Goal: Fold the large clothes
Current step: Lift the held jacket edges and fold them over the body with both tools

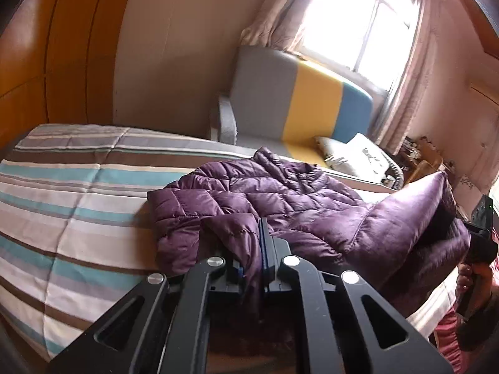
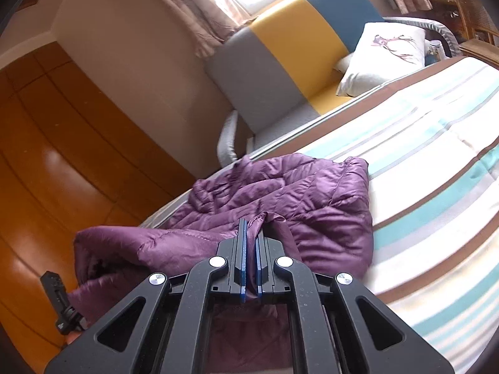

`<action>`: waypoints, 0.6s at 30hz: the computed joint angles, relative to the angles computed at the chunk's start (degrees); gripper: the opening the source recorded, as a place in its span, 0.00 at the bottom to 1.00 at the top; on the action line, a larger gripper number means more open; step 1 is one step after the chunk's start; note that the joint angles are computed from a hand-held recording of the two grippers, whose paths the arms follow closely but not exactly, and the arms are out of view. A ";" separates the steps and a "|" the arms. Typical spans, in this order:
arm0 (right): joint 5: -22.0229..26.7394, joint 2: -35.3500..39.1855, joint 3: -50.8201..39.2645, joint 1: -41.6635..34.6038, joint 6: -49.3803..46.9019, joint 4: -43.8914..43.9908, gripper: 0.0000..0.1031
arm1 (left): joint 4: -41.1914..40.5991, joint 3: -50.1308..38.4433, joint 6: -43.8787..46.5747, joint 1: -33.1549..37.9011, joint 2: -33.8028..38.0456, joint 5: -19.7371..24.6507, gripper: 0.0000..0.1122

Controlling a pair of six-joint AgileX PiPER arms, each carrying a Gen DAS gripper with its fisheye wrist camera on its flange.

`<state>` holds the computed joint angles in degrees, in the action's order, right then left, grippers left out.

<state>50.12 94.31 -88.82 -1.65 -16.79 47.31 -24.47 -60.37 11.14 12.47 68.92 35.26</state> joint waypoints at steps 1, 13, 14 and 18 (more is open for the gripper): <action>-0.48 1.07 -0.76 0.40 0.66 -0.67 0.04 | -0.01 -0.73 -0.36 -0.03 2.00 -0.60 0.07; -1.98 15.26 -14.32 4.27 8.30 -10.59 0.04 | 4.93 -11.51 -8.30 -1.36 19.24 -1.63 0.08; -2.32 16.07 -15.01 4.72 9.26 -11.95 0.04 | 5.07 -12.27 -8.66 -1.44 20.26 -1.65 0.08; -3.98 18.47 -16.08 5.62 11.74 -13.42 0.05 | 7.91 -15.17 -12.00 -2.49 24.06 -1.58 0.10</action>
